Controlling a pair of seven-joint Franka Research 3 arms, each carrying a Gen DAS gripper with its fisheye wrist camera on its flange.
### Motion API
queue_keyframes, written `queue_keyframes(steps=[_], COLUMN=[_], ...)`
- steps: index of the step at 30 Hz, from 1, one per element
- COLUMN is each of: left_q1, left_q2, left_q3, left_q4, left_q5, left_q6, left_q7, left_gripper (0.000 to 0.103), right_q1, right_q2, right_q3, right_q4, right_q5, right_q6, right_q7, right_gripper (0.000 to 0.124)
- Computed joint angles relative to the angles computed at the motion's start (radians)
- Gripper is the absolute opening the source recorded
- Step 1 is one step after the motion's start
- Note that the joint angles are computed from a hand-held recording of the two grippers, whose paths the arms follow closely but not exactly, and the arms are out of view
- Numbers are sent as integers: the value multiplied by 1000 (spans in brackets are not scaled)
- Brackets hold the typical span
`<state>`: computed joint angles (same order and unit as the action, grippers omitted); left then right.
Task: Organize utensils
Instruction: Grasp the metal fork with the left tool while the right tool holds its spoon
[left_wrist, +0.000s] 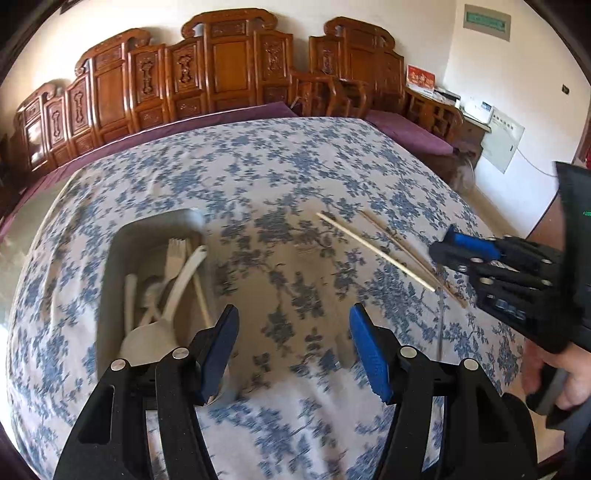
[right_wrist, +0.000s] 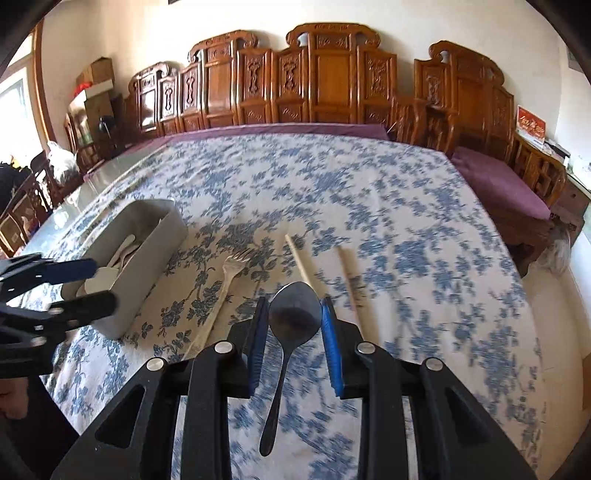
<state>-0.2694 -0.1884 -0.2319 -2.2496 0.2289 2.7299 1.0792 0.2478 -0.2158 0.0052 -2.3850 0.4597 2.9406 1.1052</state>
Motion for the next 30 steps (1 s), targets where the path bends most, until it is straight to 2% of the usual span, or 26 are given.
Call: queue_keyframes(steps=[4,10,16,18,23,26,30], left_q1=[7,-1,-5,-7,-17,-17,-25], left_q2=[71,173,268,295,354,386,403], left_q3=[-27,-27,-12,-10,-7,-13,-8], left_q4=[69,154,234,260,324,358,378], left_q5=[70,136,90,81,80,54,55], left_q6=[-25,-66,-105,-123,-174,-201,-216], left_q7=[-52,-123,-113,-110,-103,-74,-79], left_gripper=[59,58,52,44,37,26,19], right_q1=[15,35,24,17,13,13,8], right_q2=[-36,-48,-41,-40,-36,-32,-28], right_q3=[-38,-68,-73,-66,-63,-66,-65], right_q4=[-24,-41,-35,-38,-35,-32,-29], right_q5=[55,117,161,158,162,173,182], right_q6=[1,27,12,15,8,-1,-12], right_q7=[-61,-149,-176,-179,-185,-191,-198], right_gripper=[31,31,31,31,31,31,31])
